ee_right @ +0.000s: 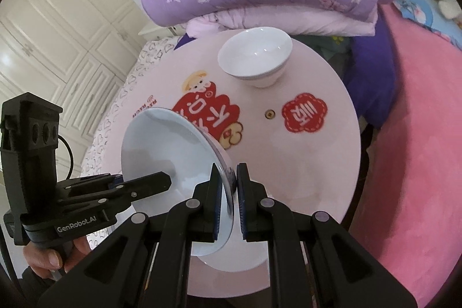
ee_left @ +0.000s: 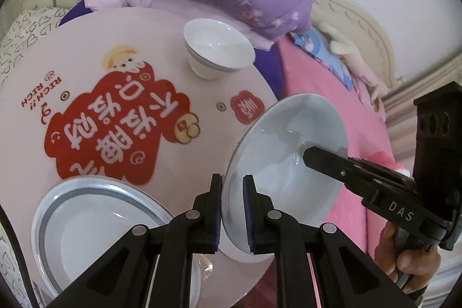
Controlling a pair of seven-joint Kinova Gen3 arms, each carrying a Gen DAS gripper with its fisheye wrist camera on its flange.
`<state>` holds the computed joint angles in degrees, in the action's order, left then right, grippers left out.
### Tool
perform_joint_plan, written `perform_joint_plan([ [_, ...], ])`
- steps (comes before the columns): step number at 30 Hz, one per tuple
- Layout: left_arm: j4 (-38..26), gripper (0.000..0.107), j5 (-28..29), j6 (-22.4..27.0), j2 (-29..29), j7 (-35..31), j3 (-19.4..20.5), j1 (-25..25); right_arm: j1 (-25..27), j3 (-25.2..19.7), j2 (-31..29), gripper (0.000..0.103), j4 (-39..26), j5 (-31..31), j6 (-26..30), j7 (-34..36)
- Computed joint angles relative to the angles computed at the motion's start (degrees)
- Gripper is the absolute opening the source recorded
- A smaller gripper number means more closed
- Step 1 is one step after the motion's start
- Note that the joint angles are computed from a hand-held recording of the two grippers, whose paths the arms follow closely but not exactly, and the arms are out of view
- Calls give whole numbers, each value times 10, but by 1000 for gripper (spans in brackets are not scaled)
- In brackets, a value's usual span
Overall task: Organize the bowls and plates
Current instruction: 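Carry the bowl with both grippers and lower it into the first bowl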
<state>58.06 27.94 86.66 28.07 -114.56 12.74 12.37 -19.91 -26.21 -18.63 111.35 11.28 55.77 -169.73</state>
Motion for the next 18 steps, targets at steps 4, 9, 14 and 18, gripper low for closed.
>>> perform_joint_plan([
  [4, 31, 10, -11, -4, -12, -11, -1, 8, -3, -13, -6, 10, 19, -10, 0, -20],
  [9, 64, 10, -25, -15, -23, -14, -3, 22, -13, -16, -7, 10, 47, -30, -15, -34],
  [14, 94, 10, -41, -40, -36, -17, -5, 35, -21, -15, -4, 10, 61, -39, -23, -37],
  [18, 112, 10, -57, -56, -42, -18, -6, 46, -30, -11, 5, 10, 68, -46, -30, -34],
])
